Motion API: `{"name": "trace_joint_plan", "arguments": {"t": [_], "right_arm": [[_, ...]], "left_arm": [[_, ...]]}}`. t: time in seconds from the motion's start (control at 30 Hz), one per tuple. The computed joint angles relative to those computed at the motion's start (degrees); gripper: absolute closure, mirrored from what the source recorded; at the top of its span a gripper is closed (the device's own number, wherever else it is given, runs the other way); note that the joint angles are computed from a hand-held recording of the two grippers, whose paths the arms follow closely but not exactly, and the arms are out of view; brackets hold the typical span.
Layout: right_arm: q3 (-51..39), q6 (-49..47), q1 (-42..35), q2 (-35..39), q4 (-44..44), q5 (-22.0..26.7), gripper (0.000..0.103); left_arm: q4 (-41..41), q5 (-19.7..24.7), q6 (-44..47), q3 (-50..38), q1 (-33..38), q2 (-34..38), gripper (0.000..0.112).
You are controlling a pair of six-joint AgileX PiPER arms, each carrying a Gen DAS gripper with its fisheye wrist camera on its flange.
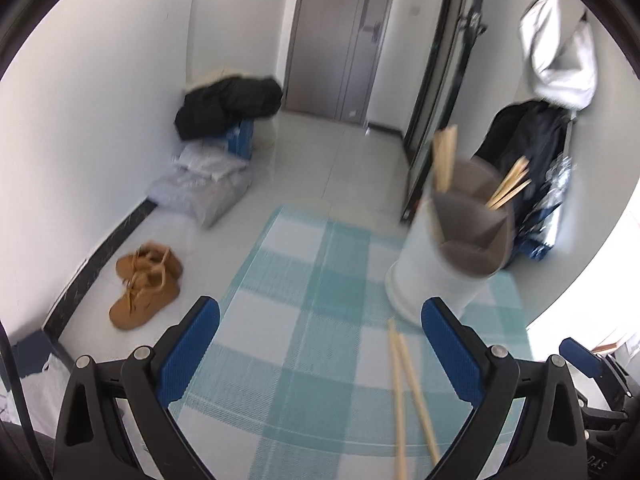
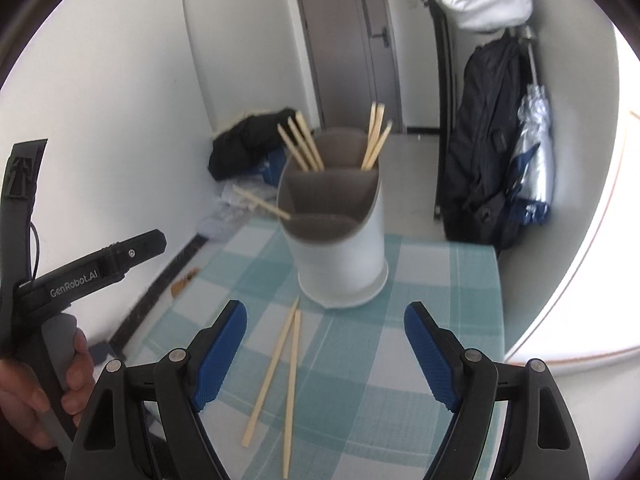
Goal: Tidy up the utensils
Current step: 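Move both open tools down toward the last loose chopsticks on the cloth, then close the right gripper on one wooden chopstick beside the holder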
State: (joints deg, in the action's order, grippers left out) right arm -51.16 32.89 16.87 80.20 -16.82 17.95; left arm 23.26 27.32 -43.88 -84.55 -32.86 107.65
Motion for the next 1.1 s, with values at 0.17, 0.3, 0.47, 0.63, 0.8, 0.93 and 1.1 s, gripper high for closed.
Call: {"name": "trace_joint_plan", "arguments": {"t": [0.17,0.3,0.47,0.63,0.8,0.93,1.1], "right_arm": [[-5.05,-8.86,1.04,8.34,5.84,4.07,0.030],[-11.27,-11.93,2.08,16.45,6.06,7.79,0.040],[-18.29,-17.69,1.75,25.17,9.96,10.70,0.063],[-21.43,-19.72,1.91,28.54,12.45,11.57,0.074],[-23.67,-17.78,3.95,30.25,8.50,12.46,0.073],[-24.91,-22.05,3.59,31.03,11.84,12.68,0.097],[-21.08,-28.64,3.63,27.17,15.81,14.58,0.098]], "left_arm": [[-13.68,4.45,9.81,-4.68,3.68,3.92,0.014],[-13.40,5.92,9.88,-5.79,5.10,4.68,0.013],[-16.38,5.80,11.17,-5.62,8.04,4.75,0.013],[-21.96,6.91,14.78,-6.86,10.08,6.37,0.014],[-24.95,8.26,16.24,-7.86,11.28,7.20,0.014],[-26.45,9.02,17.15,-8.24,12.15,7.67,0.014],[-30.26,9.93,19.21,-8.17,13.47,7.77,0.014]]}}
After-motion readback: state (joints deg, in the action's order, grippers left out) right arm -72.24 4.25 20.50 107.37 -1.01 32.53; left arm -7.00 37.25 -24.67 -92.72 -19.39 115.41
